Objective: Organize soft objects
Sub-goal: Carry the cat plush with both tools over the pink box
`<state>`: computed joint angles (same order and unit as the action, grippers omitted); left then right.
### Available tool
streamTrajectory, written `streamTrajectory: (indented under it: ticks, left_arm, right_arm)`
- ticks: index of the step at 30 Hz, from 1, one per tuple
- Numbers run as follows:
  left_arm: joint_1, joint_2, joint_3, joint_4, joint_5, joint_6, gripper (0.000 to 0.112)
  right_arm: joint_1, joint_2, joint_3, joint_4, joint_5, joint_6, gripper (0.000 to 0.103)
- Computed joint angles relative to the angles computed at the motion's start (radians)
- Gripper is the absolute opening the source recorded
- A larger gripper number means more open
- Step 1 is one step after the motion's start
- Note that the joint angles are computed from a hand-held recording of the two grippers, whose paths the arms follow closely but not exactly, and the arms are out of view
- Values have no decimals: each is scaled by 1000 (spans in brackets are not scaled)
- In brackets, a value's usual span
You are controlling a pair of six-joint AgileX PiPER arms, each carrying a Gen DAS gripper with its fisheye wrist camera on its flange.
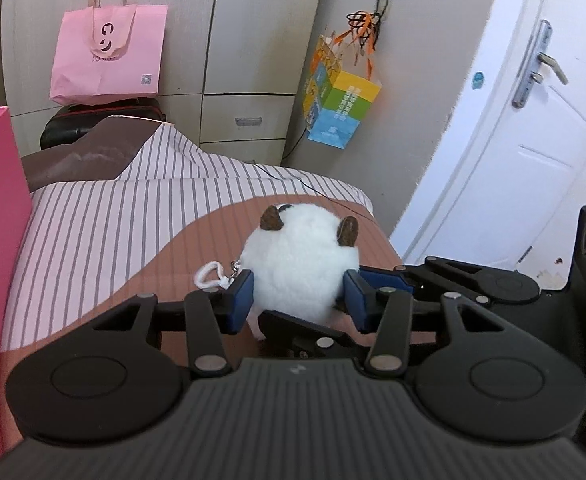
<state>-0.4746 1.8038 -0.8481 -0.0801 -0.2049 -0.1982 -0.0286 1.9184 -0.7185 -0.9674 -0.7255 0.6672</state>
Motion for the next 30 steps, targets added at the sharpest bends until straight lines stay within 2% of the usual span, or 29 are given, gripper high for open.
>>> streamTrajectory:
  ticks: [3,6,16,23,27,30]
  left_arm:
    - [3,-54,47,100,23,-86,47]
    - [11,-112,104,234,28,-209,47]
    - [88,-314,310,748,-28,-706,47]
    - [231,-498,473,1231,-141,-1136,47]
    - [339,-589,541,1433,-210,-1301,47]
    - [451,-652,559,1656,-291,-1485,47]
  right_arm:
    - [4,-34,75,56,-35,-51,68]
    - [19,-84,133,77,-29,-48,68]
    - [203,-304,308,306,118,-137,68]
    - [425,-489,412,603,269,-294,68]
    - [539,-554,416,731,372,-335,68]
    - [631,-593,392,887,474,-425,68]
